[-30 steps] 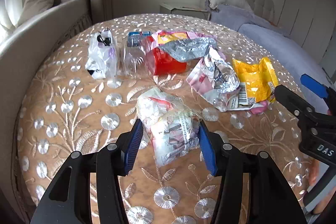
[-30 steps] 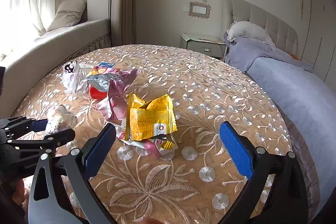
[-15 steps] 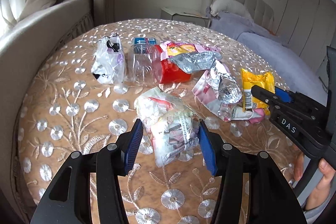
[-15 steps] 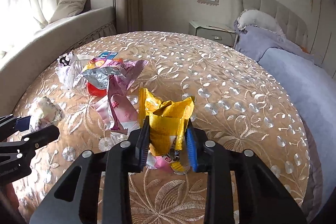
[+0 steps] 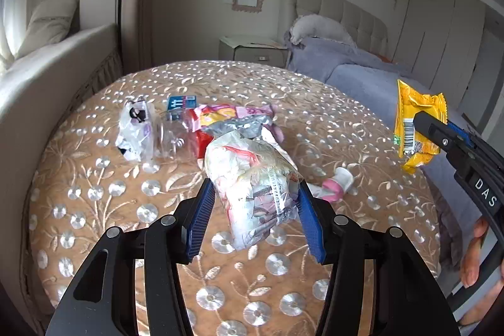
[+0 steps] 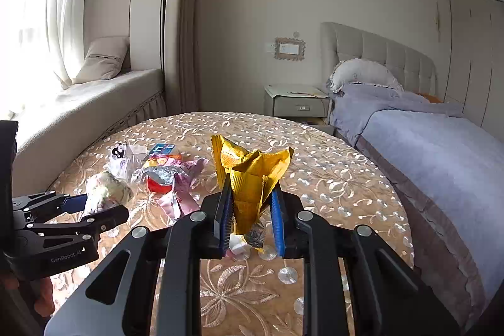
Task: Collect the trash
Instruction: 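Grasp the stuffed clear bag with the left gripper while the right gripper grasps the yellow wrapper, then carry the clear bag and yellow wrapper over the white bin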
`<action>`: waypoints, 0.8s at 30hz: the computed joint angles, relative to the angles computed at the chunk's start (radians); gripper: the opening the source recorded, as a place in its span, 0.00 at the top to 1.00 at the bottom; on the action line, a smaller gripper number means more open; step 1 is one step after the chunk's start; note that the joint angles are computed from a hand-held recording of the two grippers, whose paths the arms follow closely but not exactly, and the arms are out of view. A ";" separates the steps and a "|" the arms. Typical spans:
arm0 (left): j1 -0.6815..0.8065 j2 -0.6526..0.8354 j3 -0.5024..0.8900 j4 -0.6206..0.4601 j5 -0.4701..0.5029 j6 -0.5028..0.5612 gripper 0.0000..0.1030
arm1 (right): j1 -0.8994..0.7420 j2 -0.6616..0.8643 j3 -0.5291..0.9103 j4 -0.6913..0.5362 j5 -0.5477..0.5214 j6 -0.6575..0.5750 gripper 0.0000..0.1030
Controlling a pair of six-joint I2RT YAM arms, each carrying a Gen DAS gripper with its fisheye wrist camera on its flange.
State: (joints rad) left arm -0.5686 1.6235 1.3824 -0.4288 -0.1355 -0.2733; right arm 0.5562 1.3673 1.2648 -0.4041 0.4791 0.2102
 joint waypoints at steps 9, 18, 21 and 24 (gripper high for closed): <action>-0.138 0.024 0.044 -0.004 -0.021 0.010 0.50 | 0.019 -0.183 -0.134 -0.049 0.085 0.054 0.78; -0.277 0.119 0.140 0.002 -0.022 0.019 0.50 | 0.014 -0.364 -0.250 -0.151 0.172 0.120 0.78; -0.321 0.168 0.194 -0.013 -0.033 0.027 0.50 | 0.005 -0.422 -0.284 -0.193 0.190 0.149 0.78; -0.361 0.217 0.248 -0.023 -0.051 0.031 0.50 | -0.010 -0.487 -0.315 -0.236 0.203 0.173 0.78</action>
State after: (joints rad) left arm -0.9291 1.8402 1.6301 -0.4518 -0.1861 -0.2420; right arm 0.5458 0.8803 0.9496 -0.6398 0.6820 0.3834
